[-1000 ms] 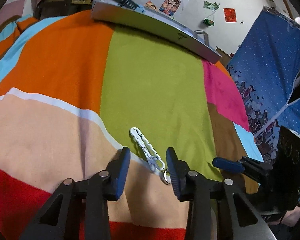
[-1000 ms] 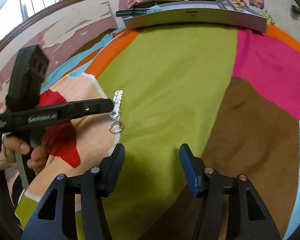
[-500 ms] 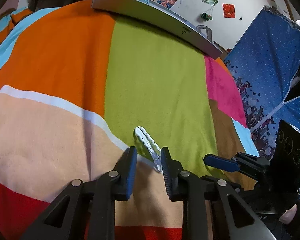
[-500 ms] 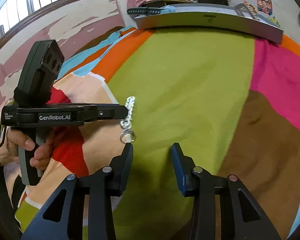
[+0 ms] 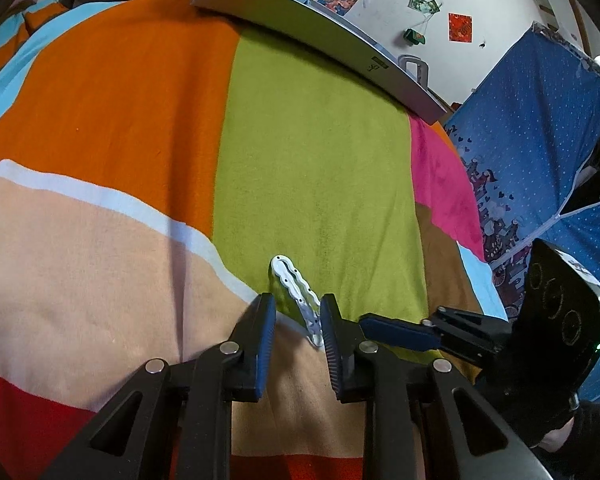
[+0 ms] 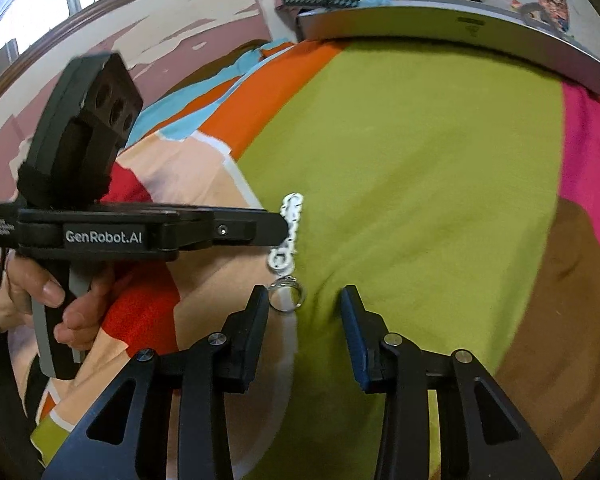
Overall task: Organize jewelry
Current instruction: 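Close the left tool on the white chain bracelet while the right tool grips the silver ring, then carry the white chain bracelet and silver ring to the grey tray with both tools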
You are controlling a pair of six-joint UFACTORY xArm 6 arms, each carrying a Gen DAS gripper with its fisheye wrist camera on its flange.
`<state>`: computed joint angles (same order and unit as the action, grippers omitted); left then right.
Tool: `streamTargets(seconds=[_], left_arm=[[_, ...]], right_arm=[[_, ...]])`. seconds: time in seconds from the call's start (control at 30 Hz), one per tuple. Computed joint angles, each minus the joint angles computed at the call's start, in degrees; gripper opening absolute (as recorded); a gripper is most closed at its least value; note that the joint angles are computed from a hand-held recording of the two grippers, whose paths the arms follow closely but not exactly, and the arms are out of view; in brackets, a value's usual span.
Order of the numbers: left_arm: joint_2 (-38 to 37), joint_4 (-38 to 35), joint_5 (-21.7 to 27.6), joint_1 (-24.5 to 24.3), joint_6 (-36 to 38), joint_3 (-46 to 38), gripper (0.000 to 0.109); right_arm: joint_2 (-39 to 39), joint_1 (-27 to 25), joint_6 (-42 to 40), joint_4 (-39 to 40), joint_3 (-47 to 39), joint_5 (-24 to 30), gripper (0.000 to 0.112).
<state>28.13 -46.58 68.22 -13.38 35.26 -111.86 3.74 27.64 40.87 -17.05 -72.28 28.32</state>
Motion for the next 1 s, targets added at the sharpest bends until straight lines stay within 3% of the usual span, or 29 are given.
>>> streamTargets(seconds=[0.1, 0.23, 0.67, 1.0], left_arm=[[0.05, 0.12, -0.05, -0.06, 0.23, -0.02, 0.023], [0.13, 0.52, -0.20, -0.34, 0.51, -0.19, 0.023], [2.45, 4.43, 0.60, -2.27, -1.15, -4.28, 0.023], [0.05, 8.62, -3.74, -4.35, -1.08, -0.74, 0.022]], right_arm=[[1.15, 0.20, -0.32, -0.53, -1.38, 1.21, 0.034], [0.93, 0.04, 2.18, -2.80, -1.60, 3.11, 0.018], [-0.35, -1.72, 11.14, -9.06, -0.70, 4.63, 0.018], [0.16, -2.85, 13.58, -11.09, -1.03, 4.85, 0.018]])
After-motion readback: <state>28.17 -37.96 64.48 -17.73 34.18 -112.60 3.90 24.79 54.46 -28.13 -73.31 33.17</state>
